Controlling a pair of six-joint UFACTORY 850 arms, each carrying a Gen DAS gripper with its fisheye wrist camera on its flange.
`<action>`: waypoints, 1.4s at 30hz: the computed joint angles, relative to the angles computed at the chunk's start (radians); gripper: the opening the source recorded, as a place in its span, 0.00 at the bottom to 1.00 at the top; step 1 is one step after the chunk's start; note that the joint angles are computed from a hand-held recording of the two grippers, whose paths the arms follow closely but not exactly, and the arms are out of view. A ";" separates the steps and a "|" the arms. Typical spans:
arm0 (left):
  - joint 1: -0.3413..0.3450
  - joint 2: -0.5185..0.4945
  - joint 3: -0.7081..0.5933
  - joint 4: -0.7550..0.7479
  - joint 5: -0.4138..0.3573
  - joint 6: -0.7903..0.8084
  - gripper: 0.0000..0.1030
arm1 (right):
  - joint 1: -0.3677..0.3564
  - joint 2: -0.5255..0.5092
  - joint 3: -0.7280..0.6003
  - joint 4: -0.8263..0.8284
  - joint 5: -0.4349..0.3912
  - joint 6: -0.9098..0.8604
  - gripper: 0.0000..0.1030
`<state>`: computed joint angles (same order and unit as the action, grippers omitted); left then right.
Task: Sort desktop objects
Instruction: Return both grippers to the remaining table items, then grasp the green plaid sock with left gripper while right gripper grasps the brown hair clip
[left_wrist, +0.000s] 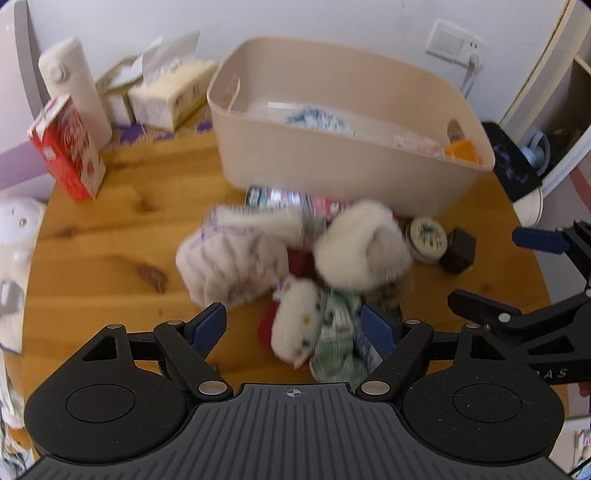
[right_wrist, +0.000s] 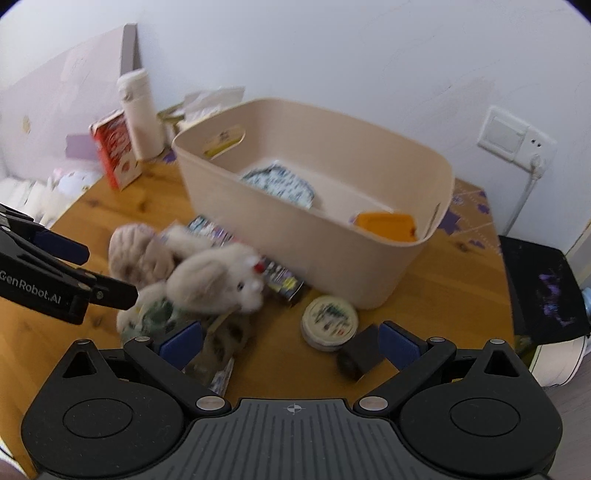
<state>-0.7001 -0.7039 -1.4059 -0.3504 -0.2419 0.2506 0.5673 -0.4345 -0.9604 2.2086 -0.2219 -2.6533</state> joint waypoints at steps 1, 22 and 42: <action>-0.002 0.001 0.006 0.011 -0.007 -0.008 0.79 | 0.002 -0.002 0.002 -0.025 0.004 0.022 1.00; 0.016 -0.059 -0.008 -0.099 -0.113 -0.124 0.79 | 0.061 -0.070 -0.018 -0.339 0.051 0.252 1.00; 0.017 -0.124 -0.073 -0.138 -0.143 -0.215 0.53 | 0.058 -0.122 -0.064 -0.294 0.041 0.227 0.69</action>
<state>-0.6830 -0.8280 -1.4791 -0.4887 -0.3848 0.0353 0.6257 -0.5563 -1.0246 1.9146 -0.1804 -2.4262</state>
